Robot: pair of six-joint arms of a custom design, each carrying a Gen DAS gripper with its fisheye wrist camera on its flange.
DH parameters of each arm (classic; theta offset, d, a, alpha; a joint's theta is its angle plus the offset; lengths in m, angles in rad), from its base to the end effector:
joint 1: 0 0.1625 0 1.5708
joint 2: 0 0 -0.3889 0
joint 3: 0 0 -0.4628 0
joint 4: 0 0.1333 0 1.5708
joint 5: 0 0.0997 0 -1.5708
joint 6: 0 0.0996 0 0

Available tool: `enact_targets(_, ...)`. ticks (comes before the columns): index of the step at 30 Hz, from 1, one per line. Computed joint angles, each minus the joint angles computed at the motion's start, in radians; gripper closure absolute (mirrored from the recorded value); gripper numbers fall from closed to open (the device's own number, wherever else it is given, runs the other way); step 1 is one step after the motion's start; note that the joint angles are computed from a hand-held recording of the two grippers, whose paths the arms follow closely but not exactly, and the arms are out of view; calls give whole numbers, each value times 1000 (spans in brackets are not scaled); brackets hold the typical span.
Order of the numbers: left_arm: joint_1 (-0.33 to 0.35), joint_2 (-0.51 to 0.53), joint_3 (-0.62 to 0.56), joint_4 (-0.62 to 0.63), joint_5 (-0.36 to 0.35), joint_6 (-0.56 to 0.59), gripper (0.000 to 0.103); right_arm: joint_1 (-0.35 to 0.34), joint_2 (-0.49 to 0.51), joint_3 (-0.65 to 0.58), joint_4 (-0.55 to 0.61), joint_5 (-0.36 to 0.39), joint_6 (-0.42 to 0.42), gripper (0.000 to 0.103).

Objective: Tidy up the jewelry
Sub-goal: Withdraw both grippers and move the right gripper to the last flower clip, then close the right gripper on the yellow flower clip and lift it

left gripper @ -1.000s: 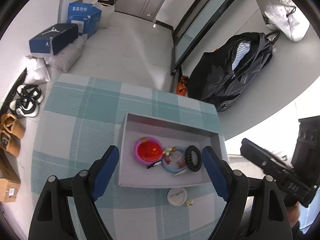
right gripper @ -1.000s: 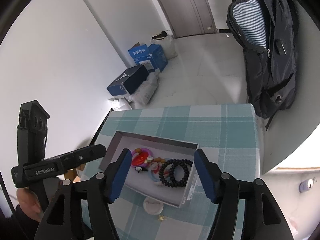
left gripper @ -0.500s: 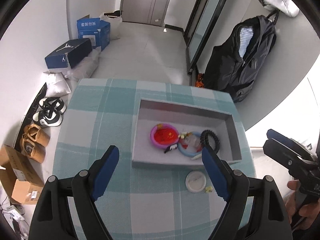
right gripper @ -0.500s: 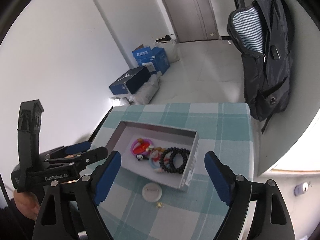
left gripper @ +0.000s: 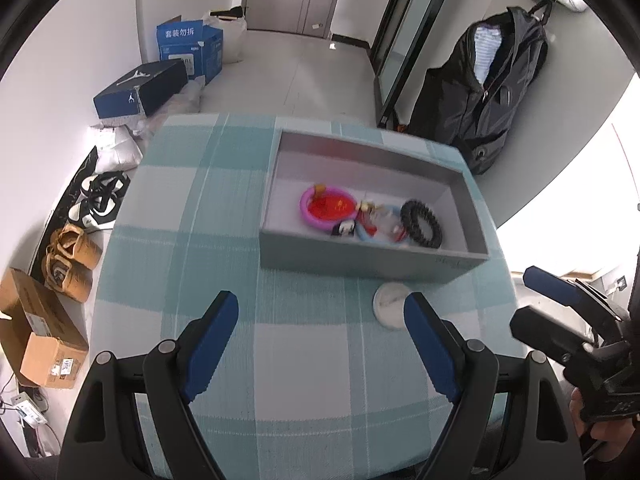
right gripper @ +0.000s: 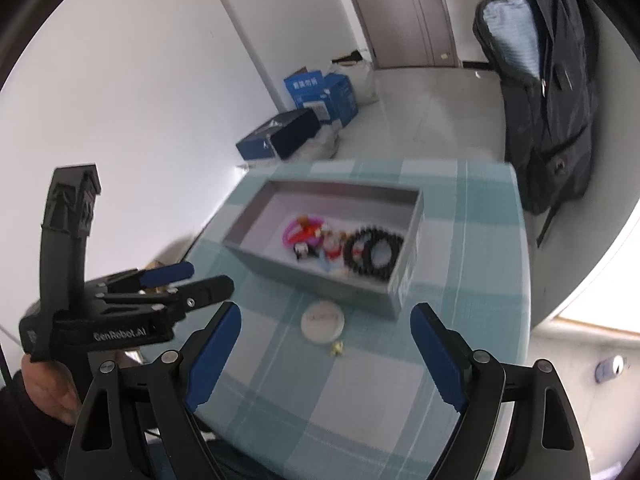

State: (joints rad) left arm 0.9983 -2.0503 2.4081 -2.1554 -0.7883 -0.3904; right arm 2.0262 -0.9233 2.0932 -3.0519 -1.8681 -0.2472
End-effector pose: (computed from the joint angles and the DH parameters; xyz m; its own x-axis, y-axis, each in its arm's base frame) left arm -0.0278 -0.4188 0.2991 -0.8315 -0.0797 -0.5497 0.2286 0.8529 -0.4694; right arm 0.3307 -0.4385 -0.0135 -0.7684 -0.5388 0.3453 -0.6257 0.7458 -0.2287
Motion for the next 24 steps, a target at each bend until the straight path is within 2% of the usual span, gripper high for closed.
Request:
enact_targets(6,15,-5,14,25,-6,5,21,8,40,-8,32,-48,-48,20)
enact_targets(13,33,0,12,26,-6,28,21,7,105,-54,92,-81,-66,49)
enact_targets(17,50,3,5,20,-23,30,21,9,137,-77,107,-111,-66,54)
enact_targets(20,56,4,3,17,-32,29,21,6,151,-90,119,-130,-60,65)
enact_targets(22,66,9,-2,9,-43,39,21,3,154,-96,131,-128,-51,76)
enact_targets(24,71,14,-6,9,-56,38,21,4,159,-99,127,-140,-48,79)
